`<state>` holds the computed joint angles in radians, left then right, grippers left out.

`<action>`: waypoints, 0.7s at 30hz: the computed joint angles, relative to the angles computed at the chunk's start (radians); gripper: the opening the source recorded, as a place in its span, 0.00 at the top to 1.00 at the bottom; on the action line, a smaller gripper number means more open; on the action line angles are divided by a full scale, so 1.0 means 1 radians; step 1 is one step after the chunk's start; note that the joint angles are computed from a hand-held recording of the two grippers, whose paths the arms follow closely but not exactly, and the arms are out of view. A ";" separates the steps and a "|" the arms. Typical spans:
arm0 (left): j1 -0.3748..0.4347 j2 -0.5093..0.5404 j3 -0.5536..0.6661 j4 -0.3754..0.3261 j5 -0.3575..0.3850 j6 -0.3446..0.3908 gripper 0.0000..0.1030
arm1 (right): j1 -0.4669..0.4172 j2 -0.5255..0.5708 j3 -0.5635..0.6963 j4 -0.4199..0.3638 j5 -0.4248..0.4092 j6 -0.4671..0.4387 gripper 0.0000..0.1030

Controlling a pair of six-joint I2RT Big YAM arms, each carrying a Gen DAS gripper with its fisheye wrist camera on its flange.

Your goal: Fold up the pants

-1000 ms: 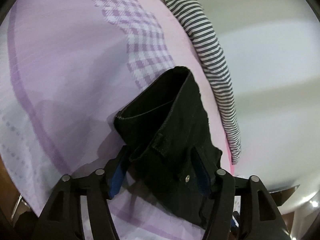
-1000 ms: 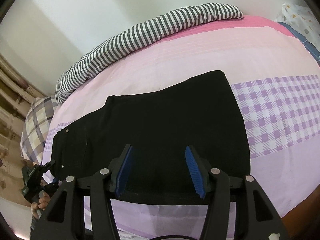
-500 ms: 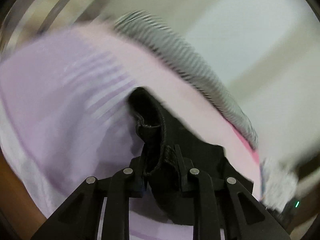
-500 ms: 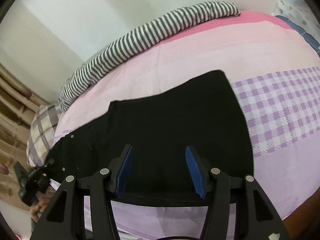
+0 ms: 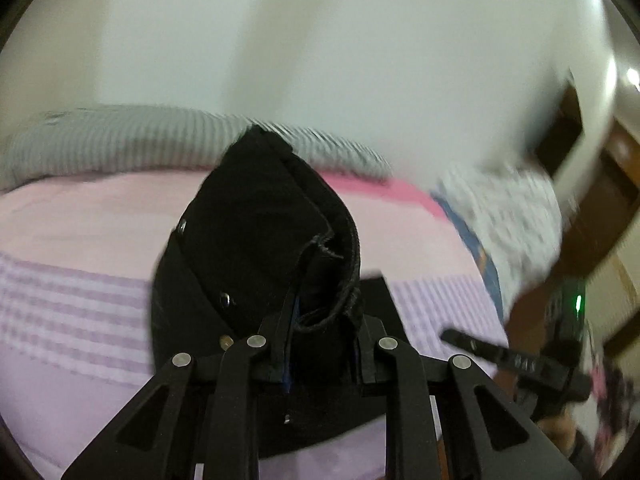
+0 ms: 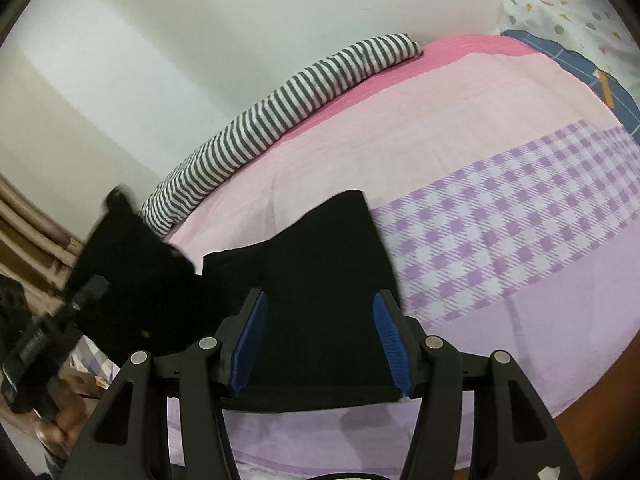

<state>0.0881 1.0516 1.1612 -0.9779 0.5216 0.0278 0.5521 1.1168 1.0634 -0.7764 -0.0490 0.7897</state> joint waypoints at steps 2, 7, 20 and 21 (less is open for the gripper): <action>-0.080 0.023 -0.026 -0.009 -0.047 0.007 0.80 | -0.017 -0.012 -0.018 0.006 -0.010 0.004 0.48; -0.209 0.072 -0.077 -0.051 -0.172 0.012 0.79 | -0.051 -0.036 -0.063 0.042 -0.063 0.018 0.48; -0.103 0.028 -0.030 -0.172 0.058 0.133 0.60 | -0.088 0.059 -0.058 0.103 -0.293 -0.013 0.48; -0.085 0.031 -0.029 -0.173 0.052 0.138 0.60 | -0.090 0.076 -0.048 0.101 -0.323 -0.027 0.48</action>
<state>0.0034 1.0828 1.1322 -1.1513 0.5733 0.1661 0.4625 1.1932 1.0151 -0.6755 -0.3717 0.7629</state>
